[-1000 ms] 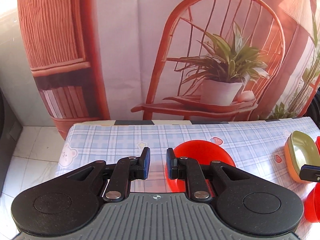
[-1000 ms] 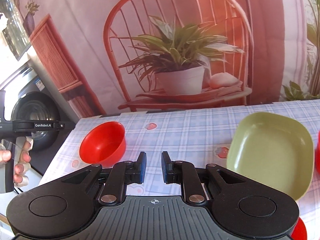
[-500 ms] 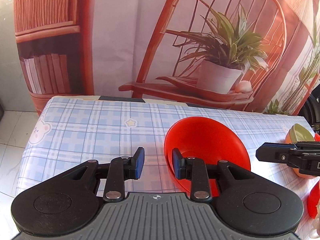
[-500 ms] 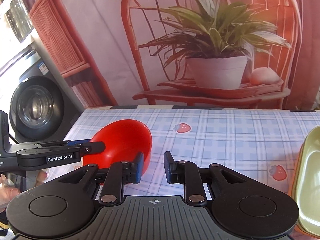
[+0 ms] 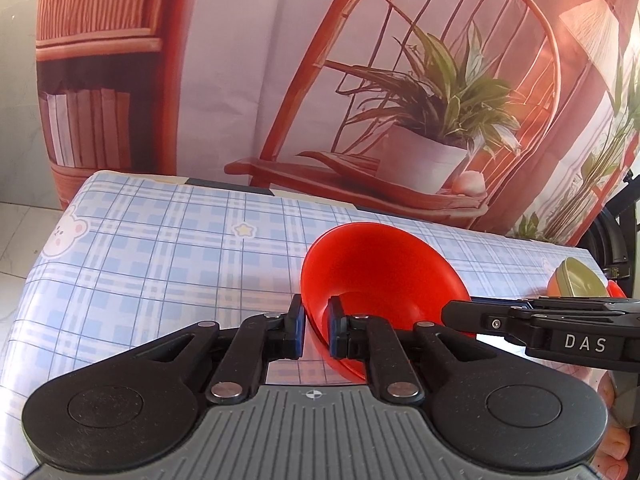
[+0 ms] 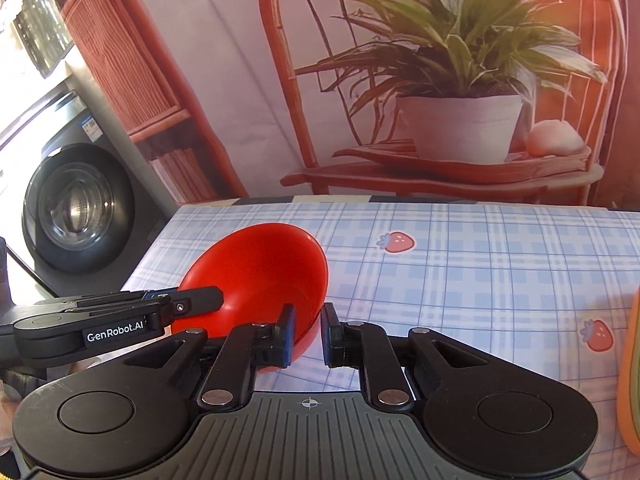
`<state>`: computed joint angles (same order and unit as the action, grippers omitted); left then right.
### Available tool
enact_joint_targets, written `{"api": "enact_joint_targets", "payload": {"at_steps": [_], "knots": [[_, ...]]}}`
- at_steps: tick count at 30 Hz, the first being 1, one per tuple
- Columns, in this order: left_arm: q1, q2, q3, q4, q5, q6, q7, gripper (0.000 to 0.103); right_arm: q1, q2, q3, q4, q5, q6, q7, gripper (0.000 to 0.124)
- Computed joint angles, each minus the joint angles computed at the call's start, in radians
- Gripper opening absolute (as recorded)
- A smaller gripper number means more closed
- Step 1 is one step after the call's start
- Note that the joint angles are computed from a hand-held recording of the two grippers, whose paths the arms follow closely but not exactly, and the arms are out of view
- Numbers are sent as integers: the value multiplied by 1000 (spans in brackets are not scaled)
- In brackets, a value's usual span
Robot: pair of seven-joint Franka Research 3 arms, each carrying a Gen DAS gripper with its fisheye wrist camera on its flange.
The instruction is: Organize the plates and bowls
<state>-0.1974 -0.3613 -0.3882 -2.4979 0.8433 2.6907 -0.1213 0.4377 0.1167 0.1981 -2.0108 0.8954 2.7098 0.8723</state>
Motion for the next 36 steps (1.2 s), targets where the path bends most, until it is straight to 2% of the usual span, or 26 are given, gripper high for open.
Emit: {"api": "enact_joint_targets", "payload": {"at_steps": [9,18,25,31,36], "knots": [[-29,-57,-23,-4,-23,-50,-2,11,12,-97,-9,-86,96,32,-74,11],[-114,-83,-33,43,-162,-157,108,12,16,-247,-72,-199,158,-39,-83,11],[-165,-23,-64,160,-210,-261,165,13,9,-368,-131,-293,193,-72,-81,11],[-201,59,-82,260,-191,-307,167,13,-9,-457,-182,-367,236,-77,-100,11],[-241,154,-84,349,-164,-316,155,13,-37,-508,-224,-419,281,-73,-121,11]]}}
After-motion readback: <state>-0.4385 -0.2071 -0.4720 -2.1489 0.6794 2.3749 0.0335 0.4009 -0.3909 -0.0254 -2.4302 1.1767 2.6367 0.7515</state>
